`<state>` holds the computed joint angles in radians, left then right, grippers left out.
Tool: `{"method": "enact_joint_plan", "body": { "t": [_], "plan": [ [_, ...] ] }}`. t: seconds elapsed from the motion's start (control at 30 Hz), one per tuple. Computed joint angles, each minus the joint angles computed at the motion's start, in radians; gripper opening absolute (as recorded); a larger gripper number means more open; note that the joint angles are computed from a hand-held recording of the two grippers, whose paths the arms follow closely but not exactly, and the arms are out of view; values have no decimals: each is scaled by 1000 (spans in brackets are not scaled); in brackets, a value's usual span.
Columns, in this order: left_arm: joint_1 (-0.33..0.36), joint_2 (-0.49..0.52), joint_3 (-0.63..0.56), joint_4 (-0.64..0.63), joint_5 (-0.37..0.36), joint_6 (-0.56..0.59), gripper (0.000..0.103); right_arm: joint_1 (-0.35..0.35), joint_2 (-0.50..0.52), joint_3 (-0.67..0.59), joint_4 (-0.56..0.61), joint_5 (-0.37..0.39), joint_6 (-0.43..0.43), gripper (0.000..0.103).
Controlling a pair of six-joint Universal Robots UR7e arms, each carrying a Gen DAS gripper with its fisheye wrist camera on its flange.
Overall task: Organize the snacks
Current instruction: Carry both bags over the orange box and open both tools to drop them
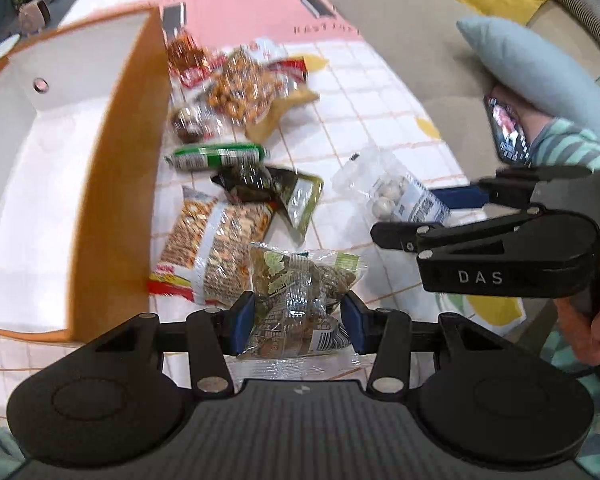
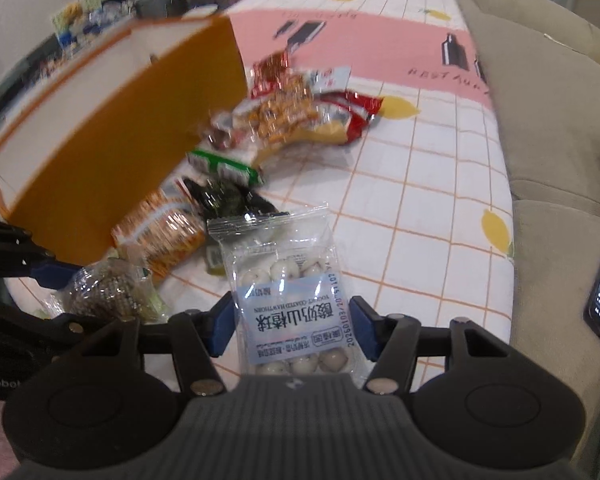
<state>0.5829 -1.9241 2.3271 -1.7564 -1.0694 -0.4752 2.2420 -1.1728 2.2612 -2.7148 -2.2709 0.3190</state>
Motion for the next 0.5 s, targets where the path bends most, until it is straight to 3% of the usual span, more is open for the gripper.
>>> {"method": "enact_joint_plan", "body": {
  "t": [0.27,0.5],
  "plan": [
    [-80,-73,-51,65,61,-44,52,84,0,-27,-70,0,33,57],
    [-67,-106,-152,112,102,-44,53,144,50,-106,-126,9,-11,57]
  ]
}}
